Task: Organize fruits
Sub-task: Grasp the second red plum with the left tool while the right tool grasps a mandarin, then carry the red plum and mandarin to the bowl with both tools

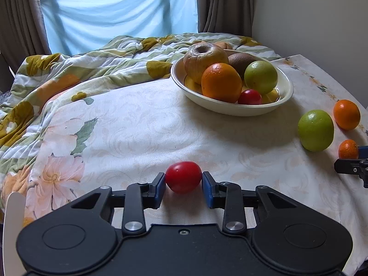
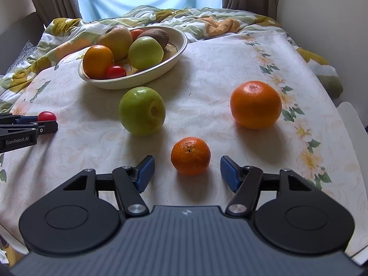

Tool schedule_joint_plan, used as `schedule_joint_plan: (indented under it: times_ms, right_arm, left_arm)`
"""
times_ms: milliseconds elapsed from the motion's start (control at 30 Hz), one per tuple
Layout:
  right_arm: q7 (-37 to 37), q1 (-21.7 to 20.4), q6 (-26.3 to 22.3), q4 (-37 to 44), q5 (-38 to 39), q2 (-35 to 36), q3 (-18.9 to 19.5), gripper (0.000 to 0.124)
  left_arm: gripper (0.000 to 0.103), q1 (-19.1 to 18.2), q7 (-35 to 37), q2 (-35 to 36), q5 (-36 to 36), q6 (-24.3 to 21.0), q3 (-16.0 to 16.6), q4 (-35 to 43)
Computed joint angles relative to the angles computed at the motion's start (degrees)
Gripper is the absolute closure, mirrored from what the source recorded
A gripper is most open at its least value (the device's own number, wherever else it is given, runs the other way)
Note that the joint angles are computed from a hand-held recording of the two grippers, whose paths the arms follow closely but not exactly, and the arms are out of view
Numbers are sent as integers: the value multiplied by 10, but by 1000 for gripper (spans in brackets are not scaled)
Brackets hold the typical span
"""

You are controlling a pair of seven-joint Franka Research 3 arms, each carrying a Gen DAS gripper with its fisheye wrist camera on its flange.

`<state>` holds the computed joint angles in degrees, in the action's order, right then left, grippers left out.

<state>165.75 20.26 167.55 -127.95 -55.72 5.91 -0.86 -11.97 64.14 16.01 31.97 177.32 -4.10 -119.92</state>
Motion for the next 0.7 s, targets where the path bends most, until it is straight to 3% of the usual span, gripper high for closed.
schedule_joint_plan:
  times_ms: [200,333,567,700]
  right_arm:
    - [-6,2,-5,8,-11,6,-1,57]
    - [-13,2,-1,10,-11,7,-4,73]
    - [-26,-6,9,-2,-7,-10,-1,73]
    - [-52,-17,18,-14,10,-27,7,73]
  left_arm:
    - [65,-12,-30,-15,16,-2,14,-16]
    - [65,-20,-65,-26,40,-2,24,-28]
    - [65,-28,-144,-56,93,-6,29,-41]
    - [65,-22,-183,-79,117,-19,13,-47]
